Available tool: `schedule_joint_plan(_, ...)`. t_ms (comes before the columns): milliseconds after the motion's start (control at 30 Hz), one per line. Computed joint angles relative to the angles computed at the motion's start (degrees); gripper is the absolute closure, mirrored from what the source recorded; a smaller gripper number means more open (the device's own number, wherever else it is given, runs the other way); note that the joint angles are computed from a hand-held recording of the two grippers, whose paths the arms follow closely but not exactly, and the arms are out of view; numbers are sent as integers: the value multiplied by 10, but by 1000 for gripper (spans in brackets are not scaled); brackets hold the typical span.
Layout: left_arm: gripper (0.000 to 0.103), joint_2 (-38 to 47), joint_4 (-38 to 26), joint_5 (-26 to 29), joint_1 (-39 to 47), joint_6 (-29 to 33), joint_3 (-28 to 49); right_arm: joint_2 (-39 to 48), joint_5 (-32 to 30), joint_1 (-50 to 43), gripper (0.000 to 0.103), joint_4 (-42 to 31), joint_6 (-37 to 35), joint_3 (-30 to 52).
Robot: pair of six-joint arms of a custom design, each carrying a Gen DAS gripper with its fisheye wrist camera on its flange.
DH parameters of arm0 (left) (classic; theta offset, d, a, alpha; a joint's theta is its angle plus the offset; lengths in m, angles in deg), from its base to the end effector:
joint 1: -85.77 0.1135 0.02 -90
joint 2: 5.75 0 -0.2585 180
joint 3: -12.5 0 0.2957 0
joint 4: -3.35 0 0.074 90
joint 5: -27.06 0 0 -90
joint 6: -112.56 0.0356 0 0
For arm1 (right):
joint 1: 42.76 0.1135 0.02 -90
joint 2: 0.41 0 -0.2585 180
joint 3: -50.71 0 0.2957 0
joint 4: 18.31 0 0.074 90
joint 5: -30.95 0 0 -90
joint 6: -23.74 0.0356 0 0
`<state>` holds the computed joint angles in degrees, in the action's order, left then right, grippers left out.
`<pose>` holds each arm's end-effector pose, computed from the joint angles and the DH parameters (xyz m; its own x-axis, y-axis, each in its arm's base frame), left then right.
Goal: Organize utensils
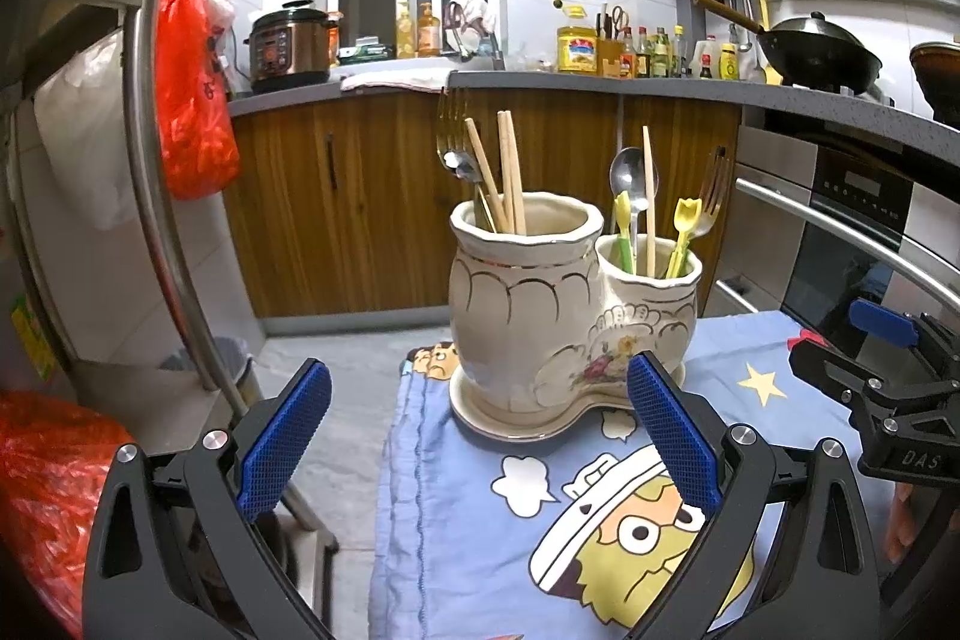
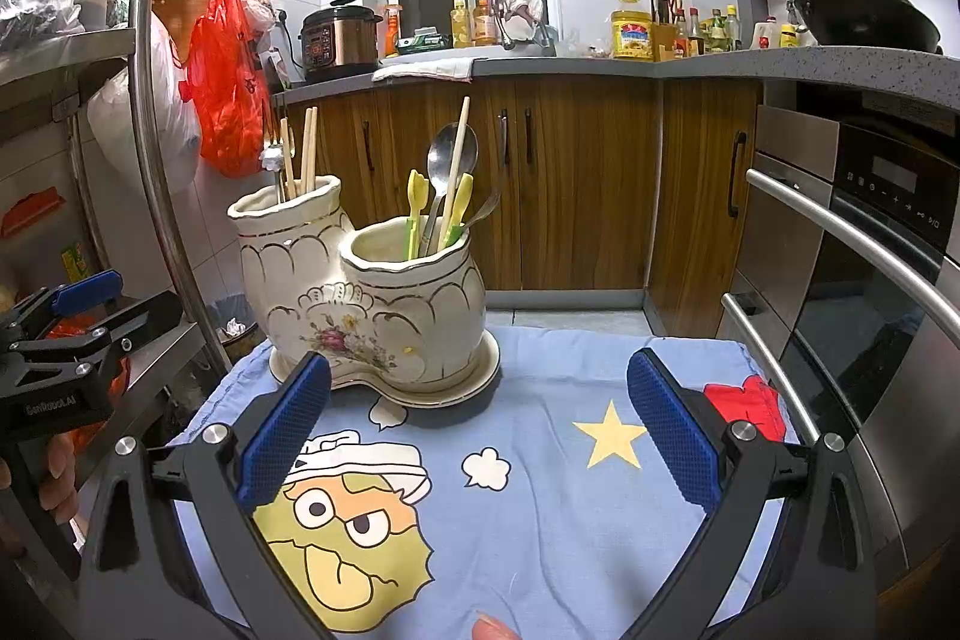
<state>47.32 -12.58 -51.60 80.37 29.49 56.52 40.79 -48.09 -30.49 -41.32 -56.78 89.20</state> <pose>0.2536 -0.0310 0.2276 -0.3848 0.1552 -0.9099 0.3185 0.9475 0.0269 0.2155 0.0399 0.2225 -0.4251 0.0730 -0.9022 0.0291 0.9973 0.0670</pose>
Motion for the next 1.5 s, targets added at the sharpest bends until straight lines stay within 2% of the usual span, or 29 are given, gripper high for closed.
schedule_joint_plan(1500, 5, -8, 8, 0, -5, -2, -7, 2, 1, 4, 5, -6, -1, 3)
